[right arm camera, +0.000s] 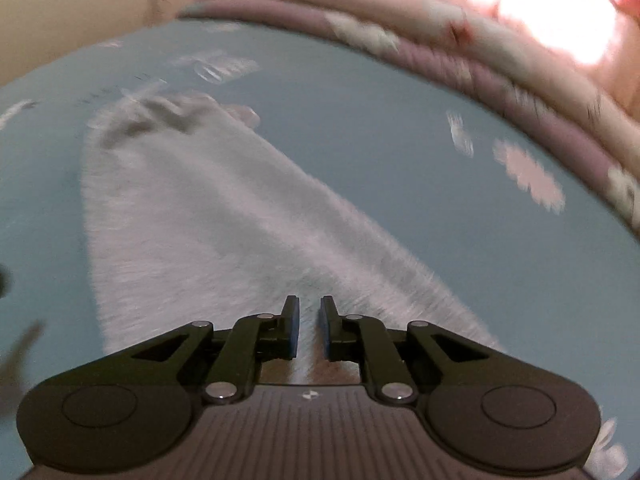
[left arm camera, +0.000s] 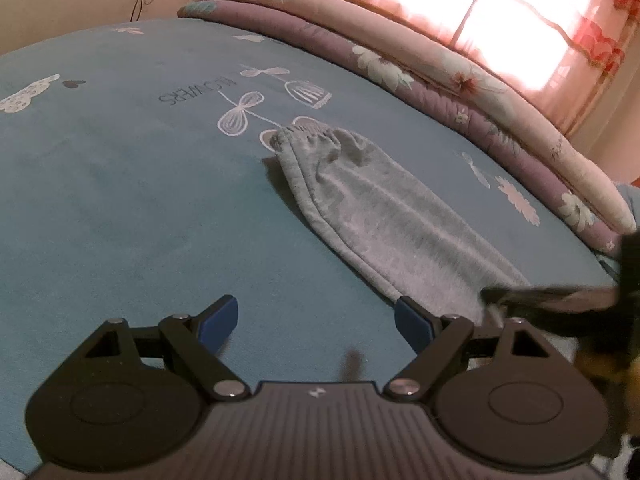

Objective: Fold clothes
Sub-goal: 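Lower the open right gripper onto the elastic pants cuff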

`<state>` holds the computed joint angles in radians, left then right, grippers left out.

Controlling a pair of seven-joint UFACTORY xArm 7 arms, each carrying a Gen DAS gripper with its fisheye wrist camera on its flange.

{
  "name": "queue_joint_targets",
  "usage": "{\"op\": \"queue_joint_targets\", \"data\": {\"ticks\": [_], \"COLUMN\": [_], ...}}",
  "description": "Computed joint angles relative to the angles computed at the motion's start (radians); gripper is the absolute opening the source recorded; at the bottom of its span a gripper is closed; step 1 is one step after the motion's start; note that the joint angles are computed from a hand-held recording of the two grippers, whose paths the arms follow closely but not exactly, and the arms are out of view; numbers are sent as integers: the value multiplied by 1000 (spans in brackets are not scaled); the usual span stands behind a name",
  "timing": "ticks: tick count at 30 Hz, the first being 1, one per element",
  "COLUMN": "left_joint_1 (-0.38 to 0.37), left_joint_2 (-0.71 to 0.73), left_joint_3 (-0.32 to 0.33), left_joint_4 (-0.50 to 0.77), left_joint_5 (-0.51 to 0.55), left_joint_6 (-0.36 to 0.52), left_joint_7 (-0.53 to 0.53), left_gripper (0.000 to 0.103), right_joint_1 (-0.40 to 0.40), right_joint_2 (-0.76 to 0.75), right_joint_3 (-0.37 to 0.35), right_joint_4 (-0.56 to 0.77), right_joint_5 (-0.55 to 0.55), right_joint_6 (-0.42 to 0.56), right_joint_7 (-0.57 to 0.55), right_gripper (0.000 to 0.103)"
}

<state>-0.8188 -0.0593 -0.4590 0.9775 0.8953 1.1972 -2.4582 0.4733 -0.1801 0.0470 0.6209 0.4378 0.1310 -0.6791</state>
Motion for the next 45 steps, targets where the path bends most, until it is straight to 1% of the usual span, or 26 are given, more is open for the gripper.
{"op": "queue_joint_targets", "data": {"ticks": [1, 2, 3, 4, 6, 7, 8, 12, 17, 21, 24, 26, 27, 29, 30, 31, 32, 33, 34, 35, 36, 37, 38, 42, 43, 45], "left_joint_1": [1, 2, 5, 9, 15, 17, 20, 28, 42, 45, 46, 46, 47, 49, 50, 52, 53, 54, 56, 57, 58, 59, 61, 67, 68, 69], "left_joint_2": [-8, -15, -22, -26, -30, -31, -34, -48, -54, -52, -61, -68, -72, -78, -81, -85, -89, -92, -94, -97, -100, -102, -104, -108, -106, -107], "left_joint_3": [1, 2, 1, 1, -1, -2, -3, -10, -13, -16, -19, -23, -24, -26, -27, -29, -31, -34, -36, -39, -41, -44, -45, -46, -47, -47], "left_joint_4": [-8, -17, -25, -30, -35, -38, -41, -57, -70, -69, -76, -80, -83, -89, -91, -94, -96, -99, -101, -102, -104, -106, -108, -113, -111, -114], "left_joint_5": [-1, -1, -2, -6, -14, -18, -21, -17, -10, -12, -22, -28, -34, -42, -47, -50, -50, -49, -48, -47, -47, -45, -44, -46, -48, -48], "left_joint_6": [-5, -9, -14, -17, -21, -24, -26, -33, -61, -57, -47, -36, -33, -30, -30, -30, -28, -28, -27, -27, -27, -25, -25, -32, -32, -34], "left_joint_7": [-6, -11, -17, -21, -23, -23, -25, -46, -52, -50, -61, -71, -72, -75, -77, -80, -84, -88, -92, -96, -98, -103, -107, -108, -106, -105], "left_gripper": [86, 86, 86, 86, 86, 86, 86, 86, 86, 86, 86, 86, 86, 86, 86, 86, 86, 86, 86, 86, 86, 86, 86, 86, 86, 86], "right_joint_1": [9, 58, 110, 121, 71, 89, 68, 42, -17, -42, -71, -131, -110, -95, -61, -59, -95, -105, -105, -148, -148, -107, -102, -94, -74, -45], "right_joint_2": [0, -35, -75, -122, -177, -186, -183, -112, 121, 295, 356, 384, 396, 403, 397, 379, 351, 325, 310, 306, 301, 295, 293, 362, 387, 415], "right_joint_3": [0, -43, -86, -95, -43, -67, -49, -25, 46, 116, 200, 299, 291, 285, 249, 255, 297, 303, 289, 315, 304, 257, 251, 260, 255, 236], "right_joint_4": [-13, -33, -44, -50, -40, -16, 13, 152, 424, 552, 571, 568, 565, 538, 519, 480, 444, 427, 437, 462, 478, 491, 501, 571, 577, 569], "right_joint_5": [-17, -18, 24, 58, 46, 50, 75, 119, 93, 39, 177, 293, 289, 191, 145, 141, 178, 200, 200, 182, 189, 234, 275, 386, 361, 220], "right_joint_6": [-15, 12, 81, 172, 294, 346, 355, 312, 273, 216, 177, 149, 146, 169, 187, 163, 151, 181, 251, 327, 362, 354, 331, 222, 183, 177], "right_joint_7": [27, 12, -45, -111, -157, -171, -188, -200, -143, -83, -189, -287, -282, -221, -197, -210, -265, -298, -309, -307, -318, -346, -368, -317, -296, -212], "right_gripper": [15, 15, 15, 15, 16, 16, 18, 28, 30, 29, 24, 24, 24, 24, 25, 25, 25, 25, 25, 24, 24, 24, 25, 25, 25, 25]}}
